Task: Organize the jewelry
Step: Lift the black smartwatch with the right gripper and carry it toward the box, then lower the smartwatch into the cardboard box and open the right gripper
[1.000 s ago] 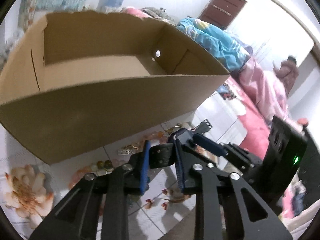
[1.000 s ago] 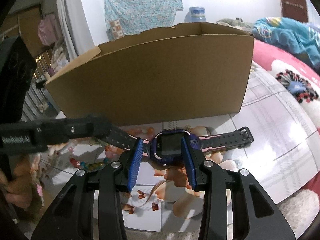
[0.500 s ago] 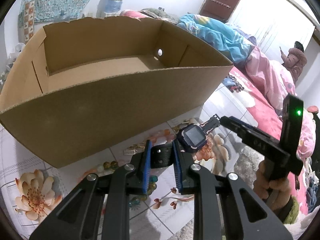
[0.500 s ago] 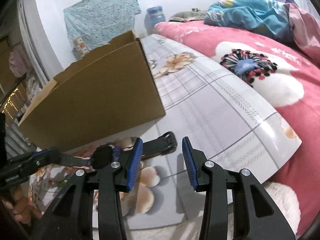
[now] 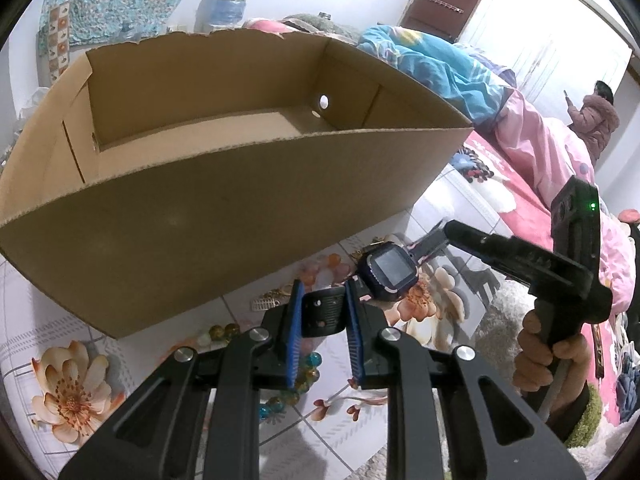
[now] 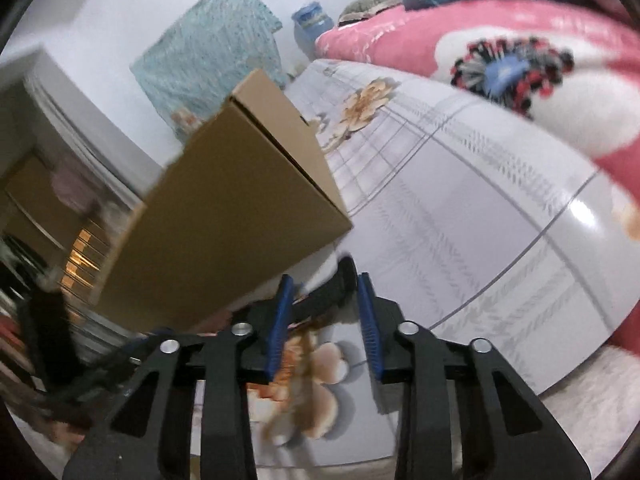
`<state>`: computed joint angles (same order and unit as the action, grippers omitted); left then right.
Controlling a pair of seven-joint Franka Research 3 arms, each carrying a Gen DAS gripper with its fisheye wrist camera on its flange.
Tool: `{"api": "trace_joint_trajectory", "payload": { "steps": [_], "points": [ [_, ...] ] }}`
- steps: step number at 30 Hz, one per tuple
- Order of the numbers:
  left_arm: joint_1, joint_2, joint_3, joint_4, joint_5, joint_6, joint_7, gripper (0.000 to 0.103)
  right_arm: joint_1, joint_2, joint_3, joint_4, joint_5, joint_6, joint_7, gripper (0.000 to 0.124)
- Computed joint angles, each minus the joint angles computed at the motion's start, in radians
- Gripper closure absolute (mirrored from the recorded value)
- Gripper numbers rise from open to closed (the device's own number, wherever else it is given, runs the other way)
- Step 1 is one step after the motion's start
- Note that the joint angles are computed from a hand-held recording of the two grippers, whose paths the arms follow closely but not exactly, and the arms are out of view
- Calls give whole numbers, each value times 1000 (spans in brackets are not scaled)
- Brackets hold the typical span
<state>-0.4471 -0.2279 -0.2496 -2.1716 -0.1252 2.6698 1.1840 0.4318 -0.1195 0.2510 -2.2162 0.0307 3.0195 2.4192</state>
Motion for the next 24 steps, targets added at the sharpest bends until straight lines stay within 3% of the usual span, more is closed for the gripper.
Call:
{"api": "trace_joint_trajectory", "payload": {
  "steps": [2, 8, 14, 18, 24],
  "points": [
    [-3, 0, 1, -2, -6, 1, 5, 84, 14, 3, -12, -2, 41, 7, -26, 96],
    [-4, -3, 4, -8, -11, 4, 9, 84, -49, 21, 41, 28, -126, -22, 118, 104],
    [-1, -7, 0, -14, 1, 11, 2, 84, -9, 47, -2, 50, -141, -29, 124, 120],
    [-7, -13, 5, -14, -5, 19, 11, 84, 6, 35, -9, 57, -153, -1, 102, 121],
    [-22, -44, 15, -23, -18, 41, 39, 85, -33, 1, 35, 102, -315, -30, 175, 121]
  ]
}}
